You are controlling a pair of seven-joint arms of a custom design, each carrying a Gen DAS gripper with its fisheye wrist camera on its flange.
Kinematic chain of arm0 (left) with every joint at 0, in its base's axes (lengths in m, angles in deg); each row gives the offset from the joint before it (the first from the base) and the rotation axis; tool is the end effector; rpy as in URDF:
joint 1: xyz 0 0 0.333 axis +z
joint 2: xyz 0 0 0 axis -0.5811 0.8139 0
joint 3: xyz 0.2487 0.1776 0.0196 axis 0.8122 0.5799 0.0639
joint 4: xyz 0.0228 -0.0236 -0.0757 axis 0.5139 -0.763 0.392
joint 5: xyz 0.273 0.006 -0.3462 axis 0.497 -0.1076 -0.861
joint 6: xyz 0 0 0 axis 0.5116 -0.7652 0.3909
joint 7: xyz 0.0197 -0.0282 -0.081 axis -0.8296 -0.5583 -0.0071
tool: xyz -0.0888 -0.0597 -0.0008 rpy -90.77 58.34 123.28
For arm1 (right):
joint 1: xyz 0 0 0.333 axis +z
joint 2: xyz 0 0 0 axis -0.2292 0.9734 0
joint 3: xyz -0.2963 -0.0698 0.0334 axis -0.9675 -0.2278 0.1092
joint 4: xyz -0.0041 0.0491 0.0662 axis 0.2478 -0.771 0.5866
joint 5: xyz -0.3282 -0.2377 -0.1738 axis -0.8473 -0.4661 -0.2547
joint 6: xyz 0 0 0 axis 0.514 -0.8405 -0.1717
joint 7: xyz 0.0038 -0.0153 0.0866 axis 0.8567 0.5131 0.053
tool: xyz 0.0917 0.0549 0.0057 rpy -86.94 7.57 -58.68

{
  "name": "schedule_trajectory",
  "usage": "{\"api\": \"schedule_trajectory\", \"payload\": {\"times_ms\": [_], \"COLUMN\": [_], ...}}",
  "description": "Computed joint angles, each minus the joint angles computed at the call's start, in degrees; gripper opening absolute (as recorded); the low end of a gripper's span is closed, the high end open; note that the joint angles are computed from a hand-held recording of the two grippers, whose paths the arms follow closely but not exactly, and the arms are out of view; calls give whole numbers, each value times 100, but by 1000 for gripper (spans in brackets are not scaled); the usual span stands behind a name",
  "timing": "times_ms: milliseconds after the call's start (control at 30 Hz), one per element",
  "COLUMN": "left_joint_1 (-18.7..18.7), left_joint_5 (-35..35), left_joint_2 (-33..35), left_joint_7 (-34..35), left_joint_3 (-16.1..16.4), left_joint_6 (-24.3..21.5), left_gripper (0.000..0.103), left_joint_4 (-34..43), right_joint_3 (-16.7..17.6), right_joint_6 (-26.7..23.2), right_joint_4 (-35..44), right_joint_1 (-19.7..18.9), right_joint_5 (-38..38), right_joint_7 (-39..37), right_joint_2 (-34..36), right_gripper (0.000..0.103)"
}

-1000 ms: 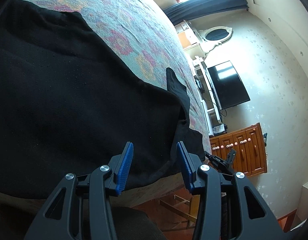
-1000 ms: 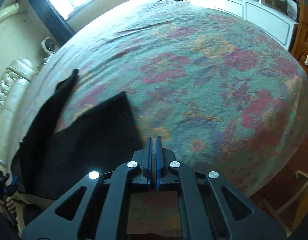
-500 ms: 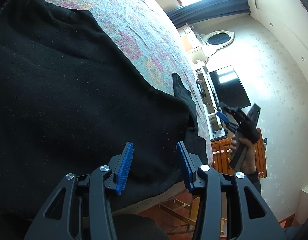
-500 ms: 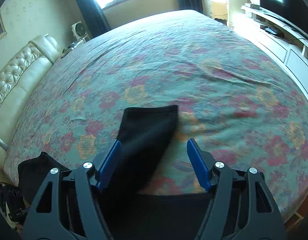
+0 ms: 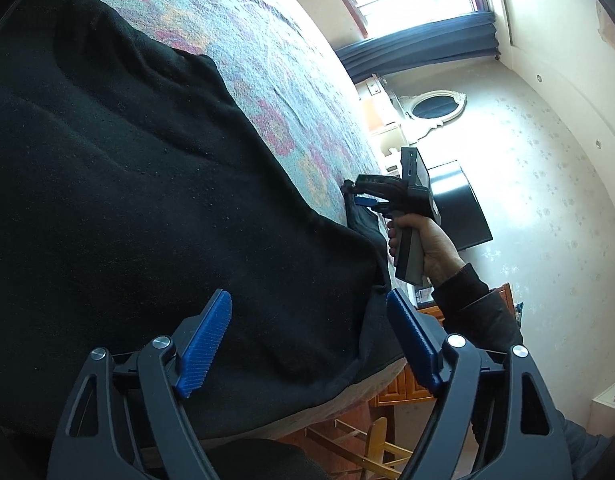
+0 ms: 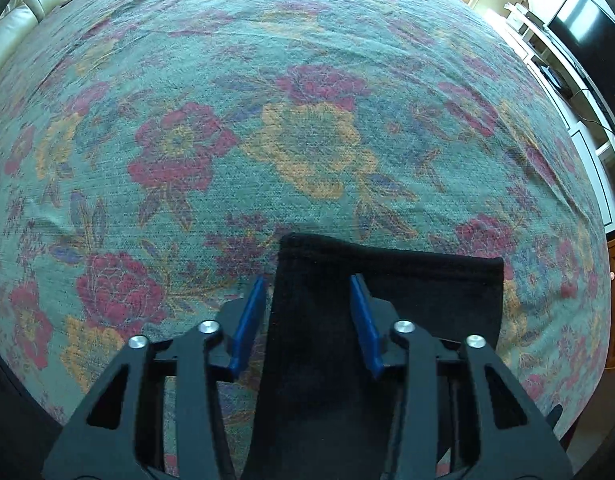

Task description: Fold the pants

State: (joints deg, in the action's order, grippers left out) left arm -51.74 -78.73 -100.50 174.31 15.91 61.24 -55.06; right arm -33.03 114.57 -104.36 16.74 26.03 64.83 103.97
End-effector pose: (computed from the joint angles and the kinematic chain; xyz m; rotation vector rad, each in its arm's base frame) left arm 0.5009 -0.2446 0.4853 1.5411 -1.6946 1.2637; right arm 0.6233 0.3625 0.5145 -1.6019 2.5448 -0.5270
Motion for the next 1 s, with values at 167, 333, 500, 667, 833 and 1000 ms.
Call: {"api": "schedule_trajectory", "payload": {"times_ms": [167,333,500,667,833,1000], "left_joint_1": [-56,-216,-436,-613,-749,-776], "left_joint_5": [192,399,658,898,1224,1448], "left_joint_2": [-82,-102,-28,23,143,264], "left_joint_7": [-225,-567,-667,-752,-924,-983], "left_joint_3": [-88,-178,-303,-415,-521,-527], "left_joint_6": [177,232,227,261,350,256], "left_gripper": [83,84,84,84,84,84], "left_joint_4": [-46,7,122,228,369,431], "right_joint_3": [106,558,1197,1672,1833,2054], "right_joint_6": [1360,2068,1925,1525,1498,1706], "right_joint_4": [-1712,-3434,-4944,-6264,-7469,-8375], "right_joint_1": [-173,-403,-677,-634,-378,-59], "right_joint_5": [-66,-722,-1031,-470,418,1014], "right_joint_7": [590,1489,2434,3056,3450,4058], "right_joint_2": [-1415,-3291,-5356,-7235,-8417,-9089], "right_gripper": [9,9,9,8,8,9]}}
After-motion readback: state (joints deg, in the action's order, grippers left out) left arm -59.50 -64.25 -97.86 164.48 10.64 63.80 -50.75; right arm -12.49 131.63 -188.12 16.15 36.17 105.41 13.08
